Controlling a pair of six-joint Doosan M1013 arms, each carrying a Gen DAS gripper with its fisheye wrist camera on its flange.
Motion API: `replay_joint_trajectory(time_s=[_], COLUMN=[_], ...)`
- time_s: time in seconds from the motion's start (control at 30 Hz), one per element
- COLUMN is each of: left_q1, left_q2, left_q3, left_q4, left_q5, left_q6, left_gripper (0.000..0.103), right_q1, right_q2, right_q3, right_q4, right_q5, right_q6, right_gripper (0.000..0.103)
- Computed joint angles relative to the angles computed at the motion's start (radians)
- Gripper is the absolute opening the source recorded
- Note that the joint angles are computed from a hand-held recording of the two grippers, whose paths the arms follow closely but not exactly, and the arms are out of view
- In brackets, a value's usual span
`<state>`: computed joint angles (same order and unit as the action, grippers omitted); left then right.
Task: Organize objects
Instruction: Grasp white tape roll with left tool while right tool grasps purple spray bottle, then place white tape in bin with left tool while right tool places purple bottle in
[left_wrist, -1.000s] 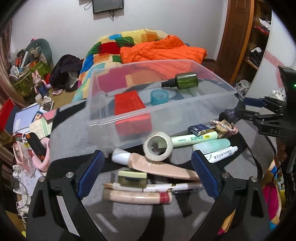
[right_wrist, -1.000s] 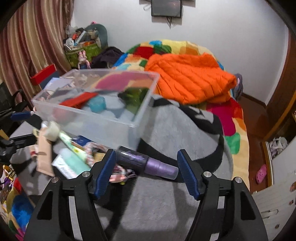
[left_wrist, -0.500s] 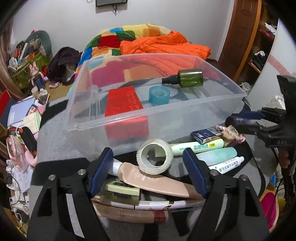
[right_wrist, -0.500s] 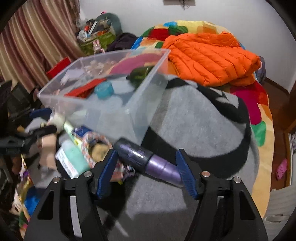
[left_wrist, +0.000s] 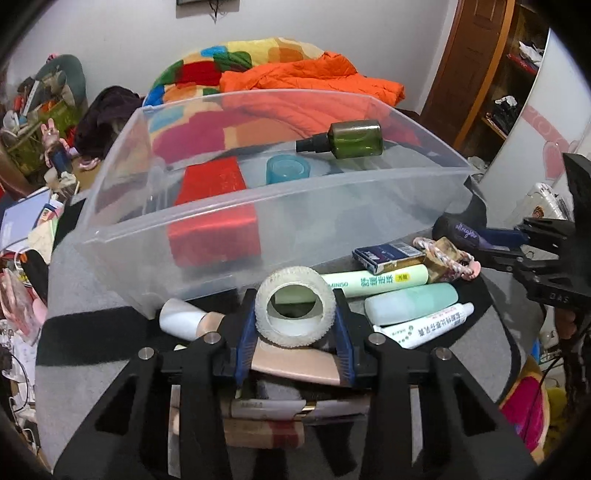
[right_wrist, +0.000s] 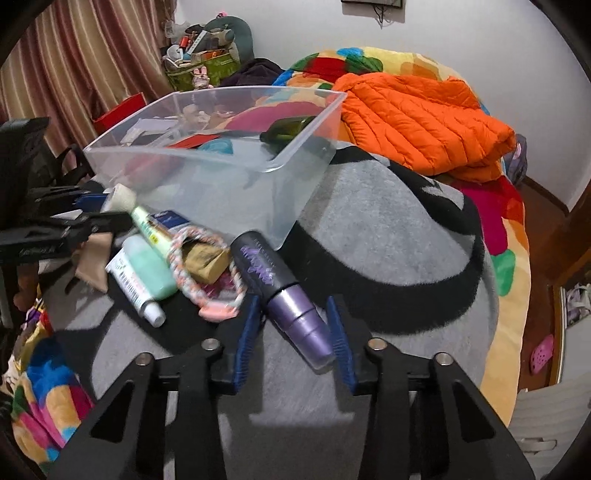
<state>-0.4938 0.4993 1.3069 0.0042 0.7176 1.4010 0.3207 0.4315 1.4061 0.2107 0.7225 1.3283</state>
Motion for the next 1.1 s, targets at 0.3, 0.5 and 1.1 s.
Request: replay_joint_trajectory(time_s=[0.3,0.5,1.1], left_q1=[-0.013,-0.016,-0.002], left_q2=[-0.044,-0.065,-0.082], left_q3=[0.057,0.065,0.025], left_q4=[0.037,0.055,0.246], left_q5=[-0.048,-0.087,-0.164], left_q6=[-0.018,-0.039,-0.209], left_gripper=[0.038,0.038,0.038], right_q1=[0.014,0.020,0.037], right_q2=[-0.058,-0.026,-0.084], right_q3=[0.070,0.026,0.061], right_q4=[-0.035,-0.079,-0.123], right_q5=[-0.016,-0.013,-0.193], right_q6=[0.033,0.112,0.194], right_gripper=[0.021,0.032,0.023])
